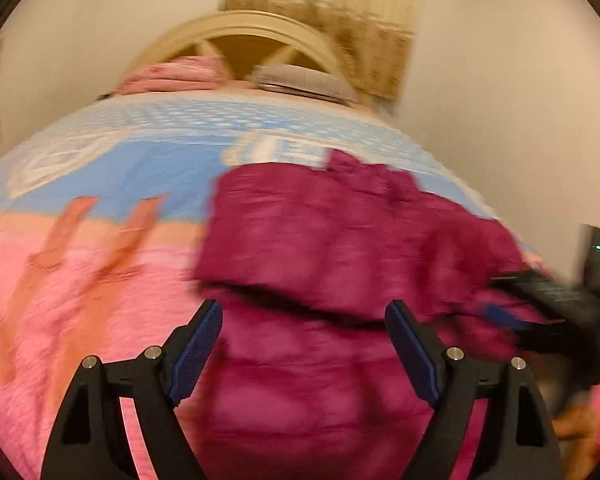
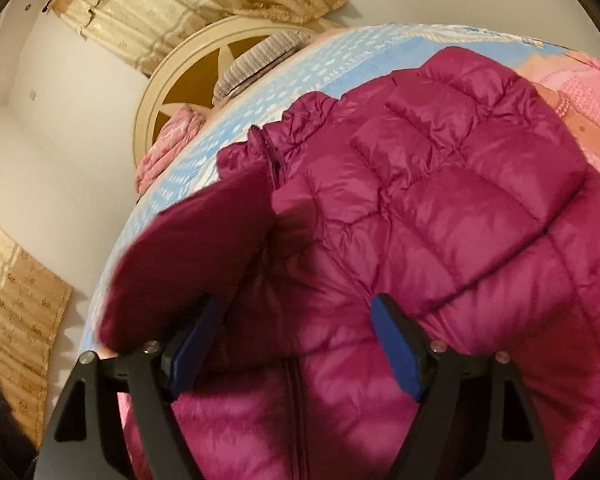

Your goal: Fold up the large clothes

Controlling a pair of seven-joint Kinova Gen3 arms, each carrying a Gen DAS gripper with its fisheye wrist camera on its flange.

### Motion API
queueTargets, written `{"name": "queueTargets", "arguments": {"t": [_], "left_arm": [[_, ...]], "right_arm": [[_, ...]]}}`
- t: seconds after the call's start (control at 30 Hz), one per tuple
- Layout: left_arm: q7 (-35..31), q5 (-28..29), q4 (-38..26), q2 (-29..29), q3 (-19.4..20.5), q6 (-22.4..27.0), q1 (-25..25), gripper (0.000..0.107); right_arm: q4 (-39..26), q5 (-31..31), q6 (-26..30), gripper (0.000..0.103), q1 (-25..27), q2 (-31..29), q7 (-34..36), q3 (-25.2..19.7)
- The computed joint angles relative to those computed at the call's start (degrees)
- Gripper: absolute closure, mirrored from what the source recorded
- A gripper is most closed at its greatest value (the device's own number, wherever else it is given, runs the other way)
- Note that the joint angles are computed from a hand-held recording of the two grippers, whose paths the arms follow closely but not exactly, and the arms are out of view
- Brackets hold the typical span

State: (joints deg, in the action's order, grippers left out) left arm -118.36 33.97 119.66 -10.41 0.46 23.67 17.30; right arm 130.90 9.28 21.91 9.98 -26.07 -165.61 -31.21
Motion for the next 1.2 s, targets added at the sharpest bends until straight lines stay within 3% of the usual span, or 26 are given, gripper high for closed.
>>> {"name": "queueTargets", "arguments": {"t": [0.1, 0.17, 0.23, 0.3, 0.4, 0.47, 0.5, 0.53, 0.57, 0.63, 0.73, 0.87, 0.97, 1.07, 1.13, 1.2], "left_arm": [[1.0, 1.9, 1.8, 1.3, -0.7, -0.7, -1.9, 0.024], [-0.7, 5.7, 1.4, 3.0, -2.5, 2.9, -3.1, 0.024], [-2.7, 10.3, 1.1, 4.5, -4.2, 5.2, -4.1, 0.024], [-5.7, 14.4, 2.1, 3.9, -6.6, 5.6, -2.8, 0.024], [-5.1, 13.9, 2.2, 3.7, -2.8, 5.3, -6.1, 0.024], [-1.7, 10.4, 1.6, 3.7, 0.1, 4.7, -7.8, 0.024], [-0.3, 8.9, 1.3, 3.8, 0.6, 4.4, -7.6, 0.023], [0.2, 8.4, 1.2, 3.8, 0.7, 4.4, -7.6, 0.023], [-0.1, 8.6, 1.3, 3.6, 0.5, 4.7, -7.5, 0.023], [-2.5, 10.7, 1.3, 4.2, -0.5, 5.0, -7.4, 0.022], [-4.9, 13.1, 1.6, 4.4, -0.9, 5.6, -8.0, 0.022], [-2.9, 10.7, 1.2, 4.4, 0.4, 5.3, -8.7, 0.022], [-0.5, 8.0, 1.0, 4.4, 1.3, 4.7, -8.6, 0.022], [0.2, 7.2, 0.8, 4.4, 1.1, 4.7, -8.2, 0.022], [1.7, 5.8, 0.4, 4.2, 1.1, 5.0, -7.9, 0.022], [4.7, 1.3, -1.1, 3.8, 5.3, 6.3, -11.4, 0.022]], "right_arm": [[1.6, -2.3, 0.6, 0.022, -1.2, -6.7, -0.7, 2.1], [1.0, -3.3, 2.2, 0.021, -0.7, -9.1, 0.1, 2.3], [0.3, -3.9, 2.4, 0.009, -0.2, -9.8, 1.3, 2.2], [-0.8, -2.9, 1.6, 0.008, -0.8, -7.6, 1.8, 2.1], [-5.1, -1.5, 4.3, 0.009, 0.3, -0.2, 4.1, -1.2], [-8.5, -3.1, 8.3, 0.028, 3.9, 5.1, 7.3, -5.5], [-10.0, -2.6, 10.6, 0.051, 4.4, 7.6, 7.5, -6.8], [-11.0, -1.4, 12.4, 0.059, 4.4, 9.1, 6.7, -7.6], [-11.3, 0.6, 13.4, 0.062, 3.4, 9.6, 5.0, -7.4], [-10.9, 4.2, 14.3, 0.079, -0.9, 8.8, 2.5, -5.0], [-12.3, 8.7, 19.1, 0.082, -3.2, 6.5, 1.1, -4.2], [-13.9, 12.7, 26.7, 0.082, -5.4, 3.8, 2.2, -3.2], [-14.0, 16.1, 30.7, 0.082, -6.2, 5.7, 1.1, -4.6], [-11.1, 16.5, 28.4, 0.07, -8.3, 7.9, 0.4, -2.6], [-8.7, 16.3, 24.3, 0.039, -11.3, 7.9, 1.1, 0.7], [-8.3, 15.8, 23.7, 0.029, -13.4, 6.5, 1.8, 2.7]]}}
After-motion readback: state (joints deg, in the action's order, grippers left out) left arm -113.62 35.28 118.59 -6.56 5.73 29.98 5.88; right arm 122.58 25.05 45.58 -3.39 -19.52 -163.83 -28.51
